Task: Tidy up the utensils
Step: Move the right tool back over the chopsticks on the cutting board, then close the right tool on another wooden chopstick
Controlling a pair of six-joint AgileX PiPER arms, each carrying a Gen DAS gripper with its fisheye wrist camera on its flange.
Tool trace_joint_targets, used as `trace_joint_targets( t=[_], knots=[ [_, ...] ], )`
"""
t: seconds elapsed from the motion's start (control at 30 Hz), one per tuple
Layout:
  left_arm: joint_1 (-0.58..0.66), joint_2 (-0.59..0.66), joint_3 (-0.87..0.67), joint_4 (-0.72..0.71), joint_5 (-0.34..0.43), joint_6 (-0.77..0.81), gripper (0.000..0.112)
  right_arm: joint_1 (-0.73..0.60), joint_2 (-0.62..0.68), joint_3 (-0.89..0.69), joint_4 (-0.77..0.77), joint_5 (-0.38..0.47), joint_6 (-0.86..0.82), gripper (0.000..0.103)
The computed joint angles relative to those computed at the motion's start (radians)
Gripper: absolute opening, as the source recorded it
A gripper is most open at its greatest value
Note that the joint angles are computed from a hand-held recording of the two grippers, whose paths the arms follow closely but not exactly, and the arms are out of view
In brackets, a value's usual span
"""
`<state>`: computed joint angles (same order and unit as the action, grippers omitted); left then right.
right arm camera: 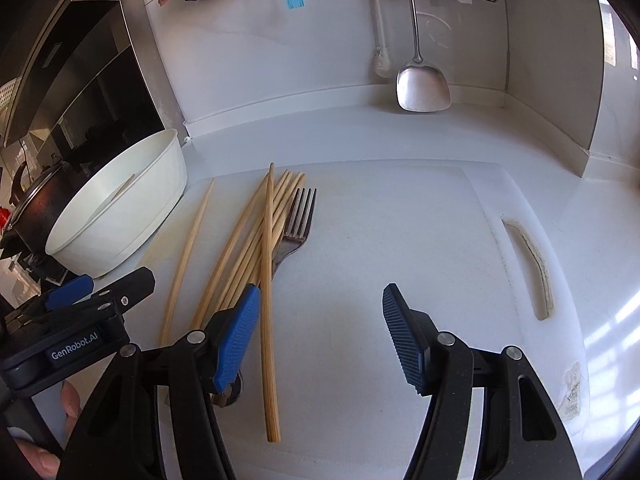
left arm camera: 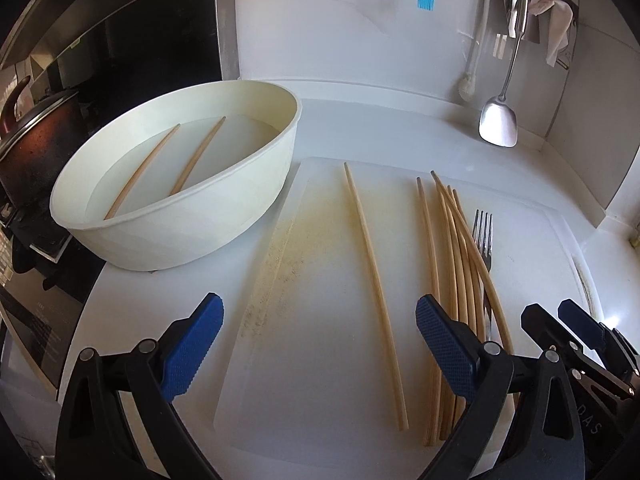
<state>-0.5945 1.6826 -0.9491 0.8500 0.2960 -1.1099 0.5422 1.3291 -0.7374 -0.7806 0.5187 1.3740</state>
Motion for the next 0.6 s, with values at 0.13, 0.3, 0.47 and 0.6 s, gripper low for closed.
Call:
trace_joint_targets(
  t=[0.13,0.3,0.47,0.6],
  knots=[
    [0.012,0.013,-0.012,0.017,-0.009,-0.002,0.095,-0.007,0.041,-0.027,-0.003,-0.008,-0.013,0.061],
    [0.035,0.016,-0.011,-0.036,-0.027,0.046,0.095,-0.010,0.092,-0.066,0.005,-0.004,-0.054,0.061],
    [0.048,0.016,-0.010,-0.092,-0.036,0.100,0.095,-0.016,0.139,-0.109,0.032,0.018,-0.112,0.061],
    [0.049,0.017,-0.008,-0.107,-0.039,0.108,0.095,-0.018,0.157,-0.118,0.038,0.019,-0.128,0.061]
  ],
)
